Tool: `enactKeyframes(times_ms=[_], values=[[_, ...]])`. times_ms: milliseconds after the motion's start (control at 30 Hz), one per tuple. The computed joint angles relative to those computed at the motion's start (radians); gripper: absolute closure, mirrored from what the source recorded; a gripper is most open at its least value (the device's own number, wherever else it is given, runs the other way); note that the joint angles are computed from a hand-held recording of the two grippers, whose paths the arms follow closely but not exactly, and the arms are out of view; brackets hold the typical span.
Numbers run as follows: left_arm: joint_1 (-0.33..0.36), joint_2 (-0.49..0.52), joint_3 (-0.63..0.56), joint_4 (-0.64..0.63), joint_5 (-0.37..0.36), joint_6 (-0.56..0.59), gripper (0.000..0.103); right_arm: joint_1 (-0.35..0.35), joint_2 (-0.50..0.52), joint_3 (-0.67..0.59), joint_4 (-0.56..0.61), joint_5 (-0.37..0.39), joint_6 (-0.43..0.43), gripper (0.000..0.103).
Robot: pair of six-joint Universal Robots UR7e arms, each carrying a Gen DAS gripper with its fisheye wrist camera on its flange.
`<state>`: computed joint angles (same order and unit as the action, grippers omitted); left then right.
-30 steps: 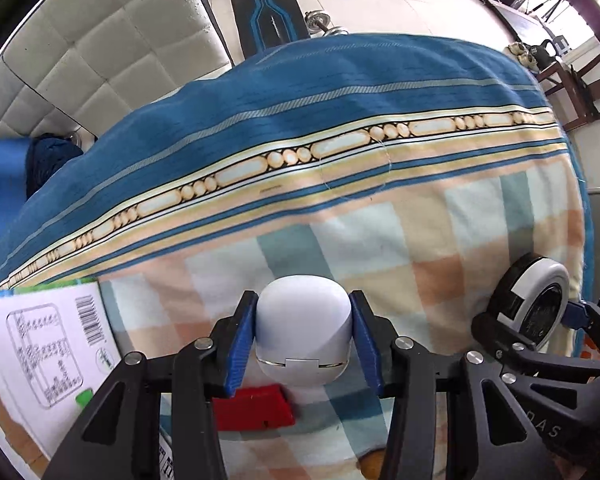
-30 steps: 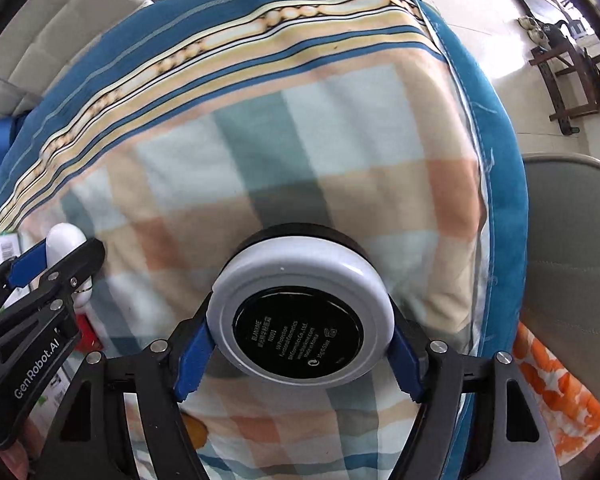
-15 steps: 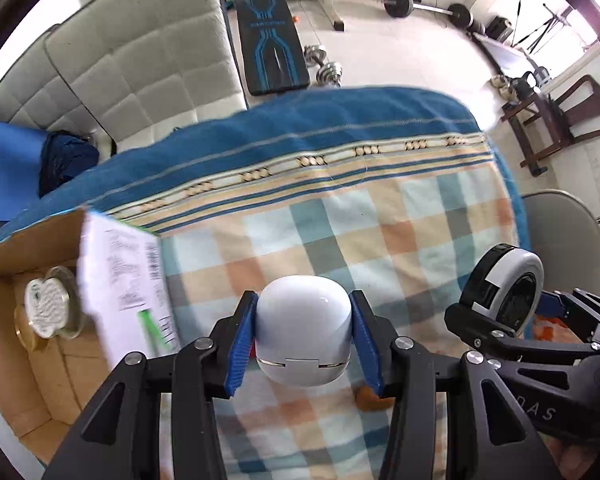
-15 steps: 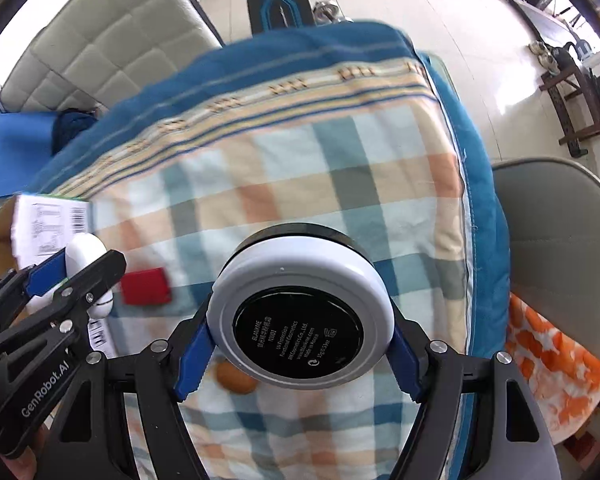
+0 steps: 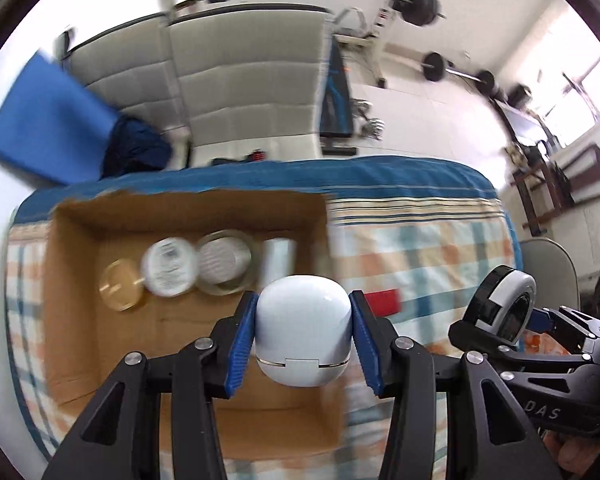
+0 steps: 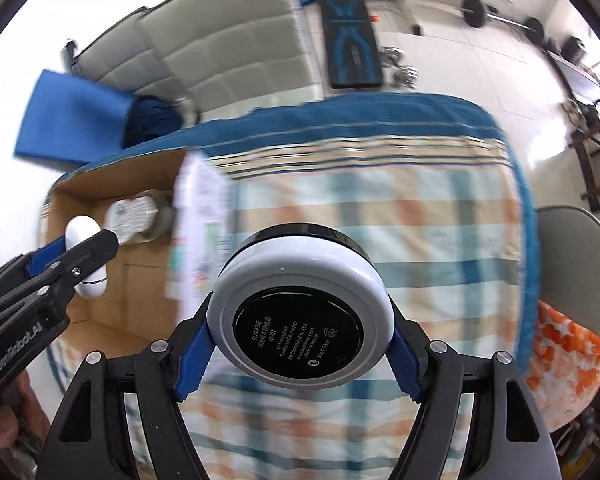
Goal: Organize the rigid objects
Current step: 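Carry the earbud case and compact into the box and open both tools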
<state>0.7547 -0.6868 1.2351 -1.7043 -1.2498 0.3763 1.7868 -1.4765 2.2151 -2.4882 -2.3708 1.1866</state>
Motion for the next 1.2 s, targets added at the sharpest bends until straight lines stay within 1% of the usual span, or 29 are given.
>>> enactKeyframes(times_ms=[67,100,167,200,367,433,500,600,667,733,867,933,1000,1133,1200], values=[[0.033,0.015,-0.052,0.024,0.03,0.001,0.06,0.0,0.07,-0.053,-0.04,0.014,-0.037,0.026],[0.053,0.031,-0.091,0.047,0.045,-0.005,0.06,-0.004,0.121,-0.095,-0.062,0.026,-0.066,0.026],[0.089,0.071,-0.172,0.111,0.071,-0.03,0.06,-0.014,0.187,-0.15,-0.09,0.044,-0.1,0.026],[0.114,0.105,-0.236,0.162,0.074,-0.05,0.06,-0.023,0.224,-0.181,-0.107,0.062,-0.118,0.026],[0.191,0.222,-0.418,0.301,0.119,-0.102,0.06,-0.08,0.391,-0.306,-0.202,0.155,-0.198,0.026],[0.208,0.25,-0.445,0.327,0.129,-0.108,0.06,-0.111,0.443,-0.332,-0.25,0.201,-0.223,0.026],[0.22,0.277,-0.462,0.334,0.158,-0.11,0.06,-0.143,0.489,-0.354,-0.288,0.241,-0.235,0.026],[0.236,0.315,-0.5,0.355,0.176,-0.111,0.06,-0.188,0.53,-0.361,-0.341,0.299,-0.244,0.026],[0.244,0.333,-0.517,0.362,0.177,-0.11,0.06,-0.204,0.547,-0.364,-0.356,0.314,-0.248,0.026],[0.249,0.35,-0.53,0.38,0.171,-0.118,0.06,-0.216,0.558,-0.372,-0.339,0.315,-0.24,0.026],[0.261,0.395,-0.587,0.453,0.124,-0.149,0.06,-0.214,0.555,-0.391,-0.271,0.271,-0.242,0.025],[0.268,0.419,-0.619,0.491,0.096,-0.163,0.06,-0.223,0.549,-0.388,-0.273,0.286,-0.245,0.025],[0.271,0.417,-0.599,0.482,0.078,-0.173,0.06,-0.237,0.542,-0.382,-0.282,0.308,-0.255,0.025],[0.271,0.411,-0.576,0.482,0.039,-0.179,0.06,-0.262,0.537,-0.373,-0.299,0.323,-0.268,0.025],[0.264,0.408,-0.565,0.485,0.037,-0.182,0.059,-0.273,0.541,-0.377,-0.307,0.343,-0.266,0.025]])
